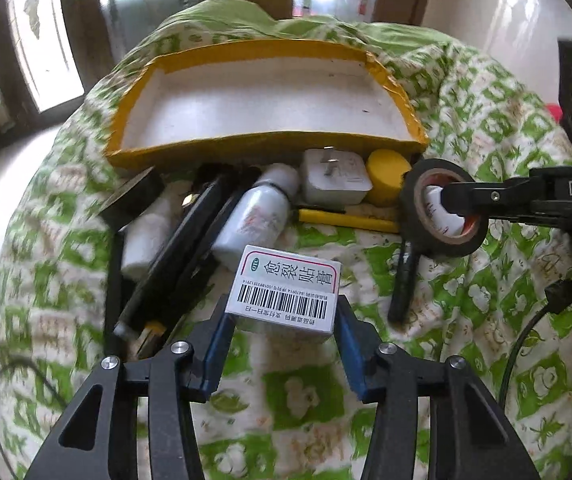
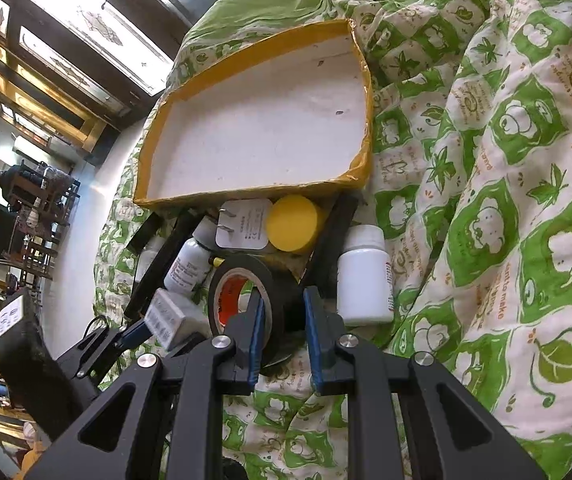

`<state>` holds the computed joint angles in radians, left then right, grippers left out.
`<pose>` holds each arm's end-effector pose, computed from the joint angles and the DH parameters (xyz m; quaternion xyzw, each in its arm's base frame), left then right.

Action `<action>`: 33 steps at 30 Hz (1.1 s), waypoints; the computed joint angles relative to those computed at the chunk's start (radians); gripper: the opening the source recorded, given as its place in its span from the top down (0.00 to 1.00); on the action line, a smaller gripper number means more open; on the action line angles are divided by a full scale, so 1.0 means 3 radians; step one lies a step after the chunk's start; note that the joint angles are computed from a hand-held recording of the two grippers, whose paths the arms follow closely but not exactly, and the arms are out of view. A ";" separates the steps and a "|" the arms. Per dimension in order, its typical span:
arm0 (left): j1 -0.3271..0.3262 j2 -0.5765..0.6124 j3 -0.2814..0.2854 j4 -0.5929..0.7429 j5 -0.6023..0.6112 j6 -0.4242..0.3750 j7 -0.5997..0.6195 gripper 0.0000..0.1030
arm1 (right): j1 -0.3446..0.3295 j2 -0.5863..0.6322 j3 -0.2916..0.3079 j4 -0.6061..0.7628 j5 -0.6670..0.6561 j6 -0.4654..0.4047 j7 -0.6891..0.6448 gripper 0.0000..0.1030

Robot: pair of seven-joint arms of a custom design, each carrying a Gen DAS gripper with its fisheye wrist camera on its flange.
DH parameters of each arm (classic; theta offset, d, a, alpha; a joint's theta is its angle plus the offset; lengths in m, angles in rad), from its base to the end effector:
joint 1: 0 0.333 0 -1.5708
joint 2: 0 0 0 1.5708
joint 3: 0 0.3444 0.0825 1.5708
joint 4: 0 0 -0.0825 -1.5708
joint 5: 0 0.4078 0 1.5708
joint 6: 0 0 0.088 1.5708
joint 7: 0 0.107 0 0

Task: Organize rigid objects
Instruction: 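Carry tape and box into the yellow tray while both tools open to release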

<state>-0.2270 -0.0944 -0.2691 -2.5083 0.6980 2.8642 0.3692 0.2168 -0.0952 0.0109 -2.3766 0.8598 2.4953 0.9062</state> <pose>0.4216 -0.2689 0.3648 -0.7035 0.6576 -0.2151 0.1625 0.5073 0.1131 0.3928 -0.7513 0.5875 0.0709 0.2923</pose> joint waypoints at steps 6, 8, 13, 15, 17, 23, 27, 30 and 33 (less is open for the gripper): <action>0.0089 -0.0309 0.0025 -0.0247 -0.0135 0.0079 -0.0035 0.50 | 0.0013 -0.0045 -0.0006 -0.0053 0.0100 0.0124 -0.0057 0.82; 0.0137 -0.0381 0.0012 -0.0305 -0.0152 0.0076 -0.0040 0.50 | 0.0019 -0.0066 -0.0005 -0.0077 0.0101 0.0178 -0.0072 0.82; 0.0252 -0.0470 -0.0024 -0.0341 -0.0140 0.0075 -0.0040 0.50 | 0.0031 -0.0085 -0.0014 -0.0103 0.0103 0.0216 -0.0090 0.82; 0.0312 -0.0476 -0.0041 -0.0312 -0.0094 0.0089 -0.0061 0.50 | 0.0034 -0.0083 -0.0018 -0.0102 0.0108 0.0212 -0.0097 0.82; 0.0357 -0.0472 -0.0044 -0.0278 -0.0058 0.0099 -0.0064 0.50 | 0.0037 -0.0079 -0.0019 -0.0100 0.0115 0.0214 -0.0103 0.82; 0.0453 -0.0397 -0.0030 -0.0124 0.0061 0.0095 -0.0073 0.50 | 0.0032 -0.0081 -0.0029 -0.0087 0.0149 0.0164 -0.0115 0.82; 0.0479 -0.0313 -0.0006 0.0001 0.0149 0.0058 -0.0058 0.50 | 0.0019 -0.0068 -0.0032 -0.0057 0.0146 0.0115 -0.0080 0.82; 0.0487 -0.0236 0.0035 0.0087 0.0201 0.0070 -0.0042 0.50 | 0.0005 -0.0078 -0.0037 -0.0033 0.0141 0.0099 -0.0047 0.82; 0.0495 -0.0141 0.0073 0.0167 0.0259 0.0092 -0.0049 0.50 | -0.0001 -0.0068 -0.0034 0.0011 0.0097 0.0092 -0.0013 0.82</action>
<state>-0.0786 -0.1366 -0.2473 -2.4581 0.7758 2.8918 0.3546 0.2164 -0.1158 0.0008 -2.3734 0.8888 2.5228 0.9024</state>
